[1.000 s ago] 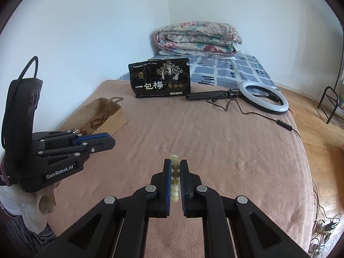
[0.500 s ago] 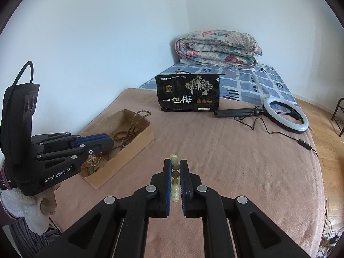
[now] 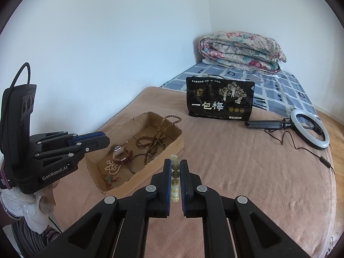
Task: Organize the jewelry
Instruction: 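Carry the pearl and jade bead bracelet over the box with both tools, then open both tools to drop the pearl and bracelet into the box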
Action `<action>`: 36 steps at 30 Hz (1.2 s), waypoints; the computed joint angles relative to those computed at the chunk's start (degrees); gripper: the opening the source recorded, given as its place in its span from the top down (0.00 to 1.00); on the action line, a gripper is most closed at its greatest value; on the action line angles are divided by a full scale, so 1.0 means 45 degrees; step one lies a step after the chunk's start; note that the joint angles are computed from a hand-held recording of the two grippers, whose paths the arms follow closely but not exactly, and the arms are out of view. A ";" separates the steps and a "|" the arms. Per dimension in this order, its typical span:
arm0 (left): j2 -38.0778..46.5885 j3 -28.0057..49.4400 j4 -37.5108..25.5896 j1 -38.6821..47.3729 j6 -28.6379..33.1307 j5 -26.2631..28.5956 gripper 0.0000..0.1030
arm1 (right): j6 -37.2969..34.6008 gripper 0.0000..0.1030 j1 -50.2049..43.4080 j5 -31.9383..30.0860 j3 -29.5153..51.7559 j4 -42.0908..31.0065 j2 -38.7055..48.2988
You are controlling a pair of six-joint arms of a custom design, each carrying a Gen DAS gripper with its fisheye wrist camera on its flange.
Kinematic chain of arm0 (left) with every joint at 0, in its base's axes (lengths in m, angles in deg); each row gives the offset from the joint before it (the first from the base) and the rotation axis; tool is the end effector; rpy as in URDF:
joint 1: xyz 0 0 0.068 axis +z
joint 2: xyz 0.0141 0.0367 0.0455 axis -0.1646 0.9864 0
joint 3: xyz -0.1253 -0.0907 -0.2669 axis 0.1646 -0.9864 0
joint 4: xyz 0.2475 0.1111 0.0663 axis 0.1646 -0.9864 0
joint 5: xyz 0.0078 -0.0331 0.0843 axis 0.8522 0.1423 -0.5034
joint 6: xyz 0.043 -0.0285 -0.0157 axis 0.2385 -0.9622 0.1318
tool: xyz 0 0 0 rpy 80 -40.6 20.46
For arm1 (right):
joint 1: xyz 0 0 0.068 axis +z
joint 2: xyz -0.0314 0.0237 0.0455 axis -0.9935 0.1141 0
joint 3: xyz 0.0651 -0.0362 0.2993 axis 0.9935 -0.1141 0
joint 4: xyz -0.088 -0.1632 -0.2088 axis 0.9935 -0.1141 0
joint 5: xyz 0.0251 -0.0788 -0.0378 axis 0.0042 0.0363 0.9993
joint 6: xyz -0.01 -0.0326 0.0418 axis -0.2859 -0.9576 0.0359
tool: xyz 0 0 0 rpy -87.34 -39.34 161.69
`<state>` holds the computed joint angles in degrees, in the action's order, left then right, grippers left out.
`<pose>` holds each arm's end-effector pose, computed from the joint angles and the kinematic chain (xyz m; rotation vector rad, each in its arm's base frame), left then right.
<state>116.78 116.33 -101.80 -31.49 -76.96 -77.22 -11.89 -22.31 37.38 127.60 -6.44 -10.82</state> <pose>0.1731 -0.0727 0.3477 0.3723 2.3019 -0.3223 0.1450 0.2293 0.3630 -0.2583 2.3233 0.2795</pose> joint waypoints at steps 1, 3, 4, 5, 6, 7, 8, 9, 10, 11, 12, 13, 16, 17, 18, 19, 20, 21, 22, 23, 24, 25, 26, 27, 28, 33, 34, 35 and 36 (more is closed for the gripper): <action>-0.0035 -0.0069 -0.0022 0.0323 0.0124 0.0155 0.93 | -0.0059 0.95 -0.0018 -0.0085 0.0085 0.0122 0.0151; -0.0091 -0.0190 -0.0066 0.0870 0.0323 0.0406 0.93 | -0.0248 0.95 -0.0133 -0.0322 0.0225 0.0434 0.0452; -0.0097 -0.0257 -0.0079 0.1164 0.0429 0.0553 0.93 | -0.0357 0.95 -0.0207 -0.0452 0.0291 0.0592 0.0607; -0.0100 -0.0308 -0.0090 0.1378 0.0521 0.0656 0.93 | -0.0415 0.95 -0.0244 -0.0533 0.0349 0.0708 0.0748; -0.0113 -0.0381 -0.0086 0.1610 0.0631 0.0767 0.93 | -0.0511 0.95 -0.0313 -0.0674 0.0423 0.0850 0.0915; -0.0123 -0.0449 -0.0086 0.1804 0.0738 0.0846 0.93 | -0.0597 0.95 -0.0381 -0.0815 0.0507 0.0972 0.1091; -0.0127 -0.0528 -0.0072 0.1988 0.0843 0.0928 0.93 | -0.0650 0.95 -0.0411 -0.0899 0.0614 0.1046 0.1250; -0.0126 -0.0599 -0.0069 0.2162 0.0929 0.0998 0.93 | -0.0745 0.95 -0.0465 -0.1003 0.0746 0.1151 0.1465; -0.0122 -0.0664 -0.0067 0.2326 0.0997 0.1055 0.93 | -0.0820 0.95 -0.0503 -0.1082 0.0848 0.1247 0.1643; -0.0110 -0.0698 -0.0075 0.2452 0.1033 0.1099 0.93 | -0.0915 0.95 -0.0557 -0.1213 0.0956 0.1387 0.1851; -0.0088 -0.0748 -0.0048 0.2562 0.1062 0.1141 0.93 | -0.1010 0.95 -0.0623 -0.1338 0.1093 0.1483 0.2053; -0.0072 -0.0808 -0.0026 0.2718 0.1110 0.1198 0.93 | -0.1111 0.95 -0.0685 -0.1472 0.1207 0.1621 0.2267; -0.0053 -0.0969 0.0003 0.3076 0.1242 0.1328 0.93 | -0.1311 0.95 -0.0830 -0.1777 0.1514 0.1931 0.2840; -0.0046 -0.0997 0.0000 0.3136 0.1243 0.1341 0.93 | -0.1358 0.95 -0.0879 -0.1858 0.1627 0.2022 0.3041; -0.0009 -0.1046 0.0045 0.3230 0.1262 0.1389 0.93 | -0.1398 0.95 -0.0924 -0.1938 0.1714 0.2104 0.3210; 0.0047 -0.1089 0.0106 0.3292 0.1277 0.1412 0.93 | -0.1450 0.95 -0.0983 -0.2048 0.1797 0.2199 0.3390; 0.0081 -0.1140 0.0143 0.3350 0.1292 0.1433 0.93 | -0.1483 0.95 -0.1035 -0.2134 0.1860 0.2258 0.3506; 0.0088 -0.1171 0.0143 0.3371 0.1274 0.1427 0.93 | -0.1522 0.95 -0.1088 -0.2240 0.1945 0.2342 0.3667; 0.0108 -0.1224 0.0171 0.3420 0.1271 0.1439 0.93 | -0.1548 0.95 -0.1120 -0.2312 0.2022 0.2400 0.3801; 0.0145 -0.1265 0.0207 0.3514 0.1320 0.1487 0.93 | -0.1580 0.95 -0.1166 -0.2403 0.2100 0.2461 0.3954; 0.0153 -0.1306 0.0216 0.3578 0.1347 0.1512 0.93 | -0.1588 0.95 -0.1184 -0.2458 0.2169 0.2490 0.4070; 0.0177 -0.1353 0.0238 0.3658 0.1373 0.1553 0.93 | -0.1609 0.95 -0.1226 -0.2544 0.2235 0.2541 0.4204; 0.0217 -0.1395 0.0261 0.3750 0.1391 0.1608 0.93 | -0.1606 0.95 -0.1268 -0.2630 0.2269 0.2602 0.4323; 0.0261 -0.1417 0.0275 0.3847 0.1422 0.1655 0.93 | -0.1596 0.95 -0.1316 -0.2738 0.2317 0.2651 0.4439; 0.0302 -0.1447 0.0307 0.3933 0.1431 0.1668 0.93 | -0.1566 0.95 -0.1359 -0.2831 0.2369 0.2697 0.4555; 0.0485 -0.1454 0.0317 0.4308 0.1450 0.1842 0.93 | -0.1509 0.95 -0.1446 -0.3157 0.2683 0.2824 0.5127; 0.0522 -0.1472 0.0314 0.4361 0.1447 0.1893 0.93 | -0.1536 0.95 -0.1433 -0.3173 0.2754 0.2821 0.5231; 0.0543 -0.1472 0.0294 0.4408 0.1445 0.1913 0.93 | -0.1560 0.95 -0.1424 -0.3194 0.2831 0.2802 0.5321; 0.0547 -0.1494 0.0300 0.4478 0.1465 0.1942 0.93 | -0.1591 0.95 -0.1439 -0.3235 0.2895 0.2793 0.5400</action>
<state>119.24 109.61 -100.45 -11.34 -70.37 -68.48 -19.06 -28.79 22.82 140.63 6.13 13.48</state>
